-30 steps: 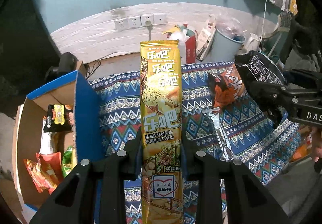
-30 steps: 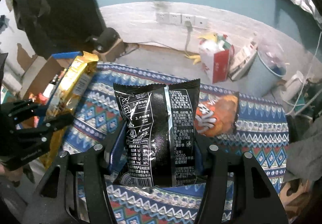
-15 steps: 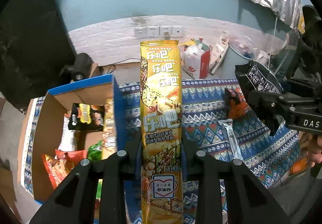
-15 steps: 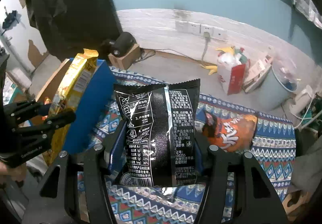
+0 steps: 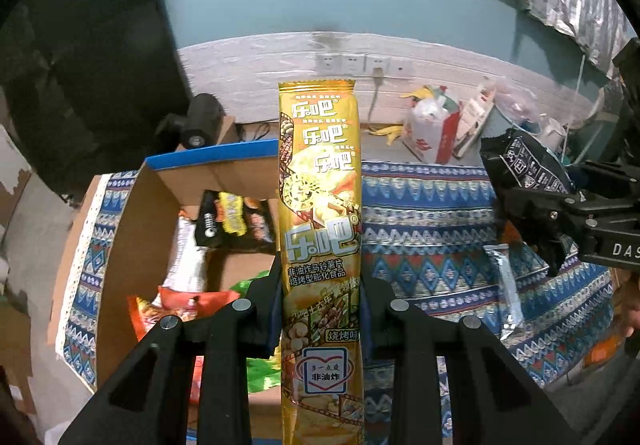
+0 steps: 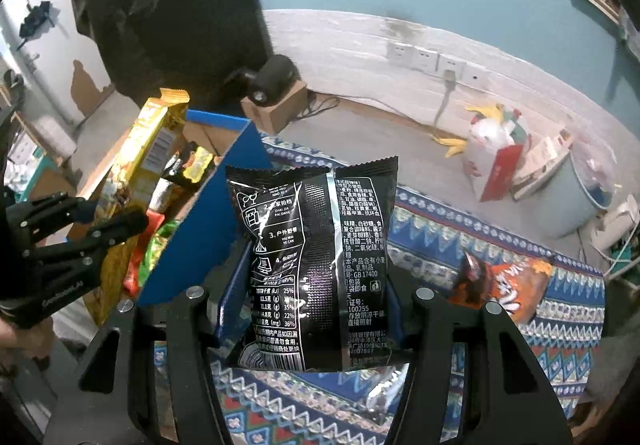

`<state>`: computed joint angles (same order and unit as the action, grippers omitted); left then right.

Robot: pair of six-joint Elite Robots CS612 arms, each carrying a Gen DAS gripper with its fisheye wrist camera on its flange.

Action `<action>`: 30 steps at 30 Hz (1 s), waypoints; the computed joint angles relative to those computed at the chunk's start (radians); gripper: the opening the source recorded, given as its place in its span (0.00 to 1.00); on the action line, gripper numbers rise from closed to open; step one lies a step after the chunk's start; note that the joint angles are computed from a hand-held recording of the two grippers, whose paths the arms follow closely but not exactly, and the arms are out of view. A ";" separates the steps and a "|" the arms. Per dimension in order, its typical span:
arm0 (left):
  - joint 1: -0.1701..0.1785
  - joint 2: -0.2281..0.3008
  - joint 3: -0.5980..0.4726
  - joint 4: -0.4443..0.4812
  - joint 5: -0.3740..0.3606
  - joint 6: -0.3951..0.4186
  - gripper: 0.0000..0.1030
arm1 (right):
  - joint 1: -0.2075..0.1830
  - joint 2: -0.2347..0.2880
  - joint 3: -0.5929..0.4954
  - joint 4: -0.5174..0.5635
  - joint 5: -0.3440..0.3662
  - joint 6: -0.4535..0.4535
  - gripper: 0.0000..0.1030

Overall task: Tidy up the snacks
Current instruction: 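Carry the long yellow bag with the left gripper while the right carries the black bag to the box, then release the yellow bag with the left gripper while the right releases the black bag into the box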

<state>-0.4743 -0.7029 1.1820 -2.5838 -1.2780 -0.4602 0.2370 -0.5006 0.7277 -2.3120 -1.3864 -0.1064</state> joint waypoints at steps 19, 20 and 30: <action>0.043 0.025 -0.011 0.051 -0.043 -0.126 0.41 | 0.033 0.127 -0.239 0.151 0.028 -0.016 0.55; 0.044 0.021 -0.006 0.048 -0.042 -0.130 0.45 | 0.035 0.133 -0.252 0.158 0.030 -0.016 0.55; 0.057 -0.028 0.069 0.008 -0.019 -0.183 0.55 | 0.058 0.218 -0.419 0.256 0.057 -0.030 0.55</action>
<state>-0.4177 -0.7307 1.2514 -2.5758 -1.2965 -0.6434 0.2946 -0.2829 0.3088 -2.0559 -1.3294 -0.1362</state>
